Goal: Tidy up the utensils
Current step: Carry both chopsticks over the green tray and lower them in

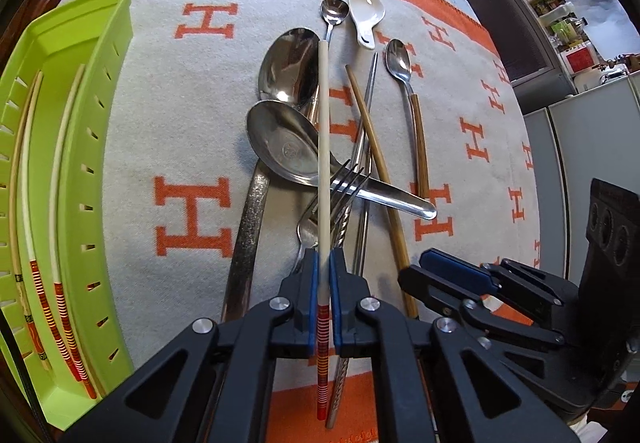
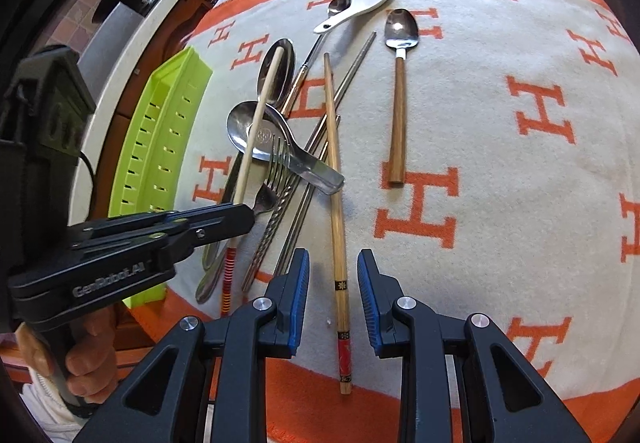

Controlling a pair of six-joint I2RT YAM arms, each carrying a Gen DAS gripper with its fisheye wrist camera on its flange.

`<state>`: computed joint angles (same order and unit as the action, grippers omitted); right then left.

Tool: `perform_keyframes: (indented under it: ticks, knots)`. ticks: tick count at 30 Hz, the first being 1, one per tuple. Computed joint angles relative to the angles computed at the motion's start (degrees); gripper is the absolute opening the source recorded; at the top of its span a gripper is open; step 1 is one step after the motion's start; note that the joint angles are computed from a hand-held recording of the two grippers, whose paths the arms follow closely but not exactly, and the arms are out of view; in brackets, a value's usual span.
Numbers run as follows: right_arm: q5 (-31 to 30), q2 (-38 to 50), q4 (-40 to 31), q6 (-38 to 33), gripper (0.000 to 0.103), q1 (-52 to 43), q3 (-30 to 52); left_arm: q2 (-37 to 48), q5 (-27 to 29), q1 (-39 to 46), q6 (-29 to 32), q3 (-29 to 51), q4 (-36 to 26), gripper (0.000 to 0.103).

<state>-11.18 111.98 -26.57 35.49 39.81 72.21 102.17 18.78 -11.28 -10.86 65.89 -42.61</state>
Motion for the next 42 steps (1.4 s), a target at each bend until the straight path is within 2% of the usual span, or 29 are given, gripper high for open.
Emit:
perform_keyframes:
  ticks: [4,7,9,11,14,16,19,26,29,34,38,42]
  knots:
    - [5.76,4.06,-4.81,-2.67,0.026,2.52,6.24,-3.42,-0.59,1.38,1.27,-1.20,-0.78,0.003]
    - [10.03,6.21,-7.06,-4.23,0.019,3.99,9.08,-5.98,-0.79,2.98,2.60,-2.01,-1.76,0.003]
    - [12.55,7.80,-8.39,-4.72,0.009,5.07,11.24,-7.45,-1.15,4.14,3.41,-2.49,-2.31,0.003]
    - [13.79,8.15,-8.48,-4.49,0.007,5.47,11.60,-8.52,-1.07,5.39,4.17,-2.92,-2.70,0.003]
    - [11.59,6.87,-6.41,-2.25,0.006,4.32,9.29,-9.19,-0.85,6.46,4.49,-3.25,-2.93,0.003]
    - [7.97,4.61,-3.18,0.24,0.006,2.72,5.81,-9.70,-0.61,6.92,4.76,-3.64,-3.02,0.003]
    - [5.71,0.30,-0.05,2.92,0.006,0.78,0.78,-10.75,0.20,7.33,5.29,-4.36,-2.90,0.003]
    - [4.12,-10.18,1.53,6.57,0.006,-2.33,-7.12,-15.25,-0.88,8.27,6.51,-4.87,-4.58,0.003]
    - [3.97,-14.31,0.84,6.79,0.006,-2.41,-8.09,-17.51,-1.76,10.63,7.60,-4.36,-5.87,0.003]
    - [2.67,-15.07,-2.02,6.55,0.006,-0.68,-2.62,-19.28,-4.72,17.15,11.63,-0.73,-8.62,0.003]
    - [1.48,-10.34,-5.32,7.73,0.006,1.85,7.13,-19.83,-11.91,21.31,15.03,0.44,-6.94,0.003]
    - [-0.14,-2.99,-8.82,9.93,0.006,3.85,19.09,-17.72,-15.83,23.83,16.60,0.10,-4.41,0.003]
